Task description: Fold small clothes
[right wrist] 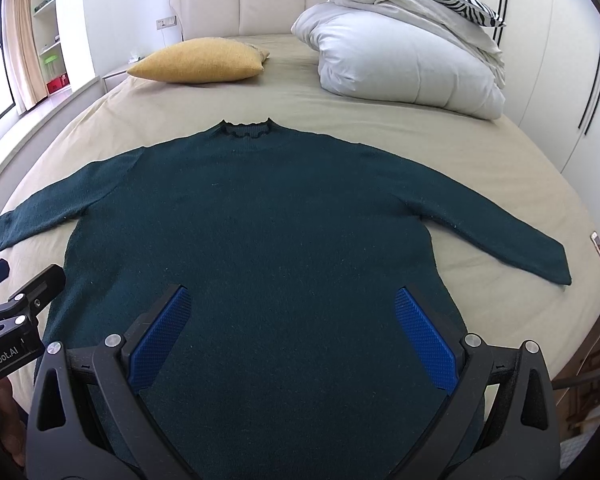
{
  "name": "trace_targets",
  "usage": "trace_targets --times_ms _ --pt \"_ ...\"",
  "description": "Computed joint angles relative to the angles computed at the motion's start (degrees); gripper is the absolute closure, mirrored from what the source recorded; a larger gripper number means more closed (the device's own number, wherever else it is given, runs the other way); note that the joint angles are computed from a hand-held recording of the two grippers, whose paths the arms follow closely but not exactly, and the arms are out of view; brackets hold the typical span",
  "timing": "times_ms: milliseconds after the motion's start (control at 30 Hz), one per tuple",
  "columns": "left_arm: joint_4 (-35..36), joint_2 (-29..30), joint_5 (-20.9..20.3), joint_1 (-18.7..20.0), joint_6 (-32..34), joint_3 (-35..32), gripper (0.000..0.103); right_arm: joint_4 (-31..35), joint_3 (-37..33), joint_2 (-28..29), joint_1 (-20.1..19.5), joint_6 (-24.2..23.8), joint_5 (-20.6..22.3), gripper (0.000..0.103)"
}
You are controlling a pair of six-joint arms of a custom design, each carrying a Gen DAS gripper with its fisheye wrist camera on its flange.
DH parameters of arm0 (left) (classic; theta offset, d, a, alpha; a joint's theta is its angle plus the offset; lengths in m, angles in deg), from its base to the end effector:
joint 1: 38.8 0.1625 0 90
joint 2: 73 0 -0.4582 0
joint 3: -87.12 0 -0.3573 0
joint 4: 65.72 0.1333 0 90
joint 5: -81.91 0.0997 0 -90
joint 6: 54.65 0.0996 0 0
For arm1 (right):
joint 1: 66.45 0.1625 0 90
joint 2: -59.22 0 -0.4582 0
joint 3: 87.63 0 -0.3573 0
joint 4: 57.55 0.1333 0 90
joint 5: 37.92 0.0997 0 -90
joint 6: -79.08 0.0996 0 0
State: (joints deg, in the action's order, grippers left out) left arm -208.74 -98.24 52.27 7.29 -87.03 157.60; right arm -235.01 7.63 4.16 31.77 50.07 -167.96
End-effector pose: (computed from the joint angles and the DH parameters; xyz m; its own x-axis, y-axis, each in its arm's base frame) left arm -0.3767 -0.7083 0.0689 -0.7378 -0.1642 -0.6548 0.3458 0.7411 -0.5755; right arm 0.1627 -0.6423 0.3290 -0.6747 -0.0125 0.7380 -0.4851 0.7611 -0.4306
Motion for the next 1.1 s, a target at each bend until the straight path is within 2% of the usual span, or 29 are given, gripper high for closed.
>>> trace_targets --times_ms 100,167,233,300,367,400,467,500,533,567,600,667,733,800,867,1000,1033,1100 --pt "1.1 0.1 -3.5 1.1 -1.4 -0.7 0.0 2.7 -1.3 -0.9 -1.4 1.3 0.6 0.0" --pt "-1.4 -0.2 -7.4 2.0 -0.7 -0.2 0.0 3.3 -2.6 -1.6 -2.9 2.4 0.4 0.0" --pt "-5.1 -0.7 -13.2 3.3 -0.4 0.6 0.0 3.7 -4.7 -2.1 -4.9 3.5 -0.4 0.001" --pt "-5.5 -0.5 -15.0 4.0 -0.2 0.0 0.0 6.1 -7.5 -3.1 -7.5 6.1 -0.8 0.001" --pt "-6.2 0.0 -15.2 4.3 0.8 -0.6 0.0 9.2 -9.8 -5.2 -11.0 9.9 2.5 0.001" --pt "-8.4 0.2 -16.7 4.7 2.4 -0.6 0.0 10.7 -10.9 -6.3 -12.9 12.2 4.7 0.001" --pt "-11.7 0.8 -19.3 5.5 5.6 -0.9 0.0 12.3 -12.1 -8.9 -17.6 17.7 11.5 0.002" --pt "-12.1 1.2 -19.0 5.7 6.6 -1.3 0.0 12.7 -12.3 -10.3 -20.4 21.4 15.8 0.004" --pt "-11.7 1.6 -18.4 5.7 6.9 -1.9 0.0 13.3 -12.5 -11.6 -23.2 25.6 20.1 0.013" --pt "-10.0 1.8 -18.3 5.8 6.6 -2.7 0.0 14.5 -12.9 -12.8 -26.2 29.8 24.1 0.029" --pt "-7.6 2.1 -18.7 6.0 5.7 -3.9 0.0 16.2 -13.9 -13.4 -28.9 33.7 26.9 0.034" --pt "-2.3 2.3 -19.6 6.5 2.0 -6.0 0.0 17.0 -15.1 -13.8 -32.2 38.0 28.2 0.05" --pt "-2.6 2.6 -20.8 7.0 1.7 -6.7 0.0 18.2 -16.7 -13.7 -34.8 40.4 29.3 0.051" --pt "-4.0 3.0 -21.5 7.6 2.2 -7.3 0.0 19.5 -18.2 -13.3 -37.3 42.9 32.9 0.051" --pt "-2.6 3.3 -22.6 8.2 1.6 -8.4 0.0 19.1 -20.1 -12.2 -39.0 43.3 36.4 0.051" --pt "-0.2 4.1 -26.7 9.8 -0.9 -10.7 0.0 19.6 -26.4 -8.6 -39.8 43.0 37.0 0.051" --pt "-0.3 4.1 -27.0 9.9 -1.0 -10.8 0.0 19.7 -27.8 -7.9 -40.0 43.4 37.6 0.053" --pt "-0.7 4.2 -27.5 10.2 -1.0 -11.1 0.002 20.9 -31.4 -6.1 -40.0 44.0 37.0 0.069"
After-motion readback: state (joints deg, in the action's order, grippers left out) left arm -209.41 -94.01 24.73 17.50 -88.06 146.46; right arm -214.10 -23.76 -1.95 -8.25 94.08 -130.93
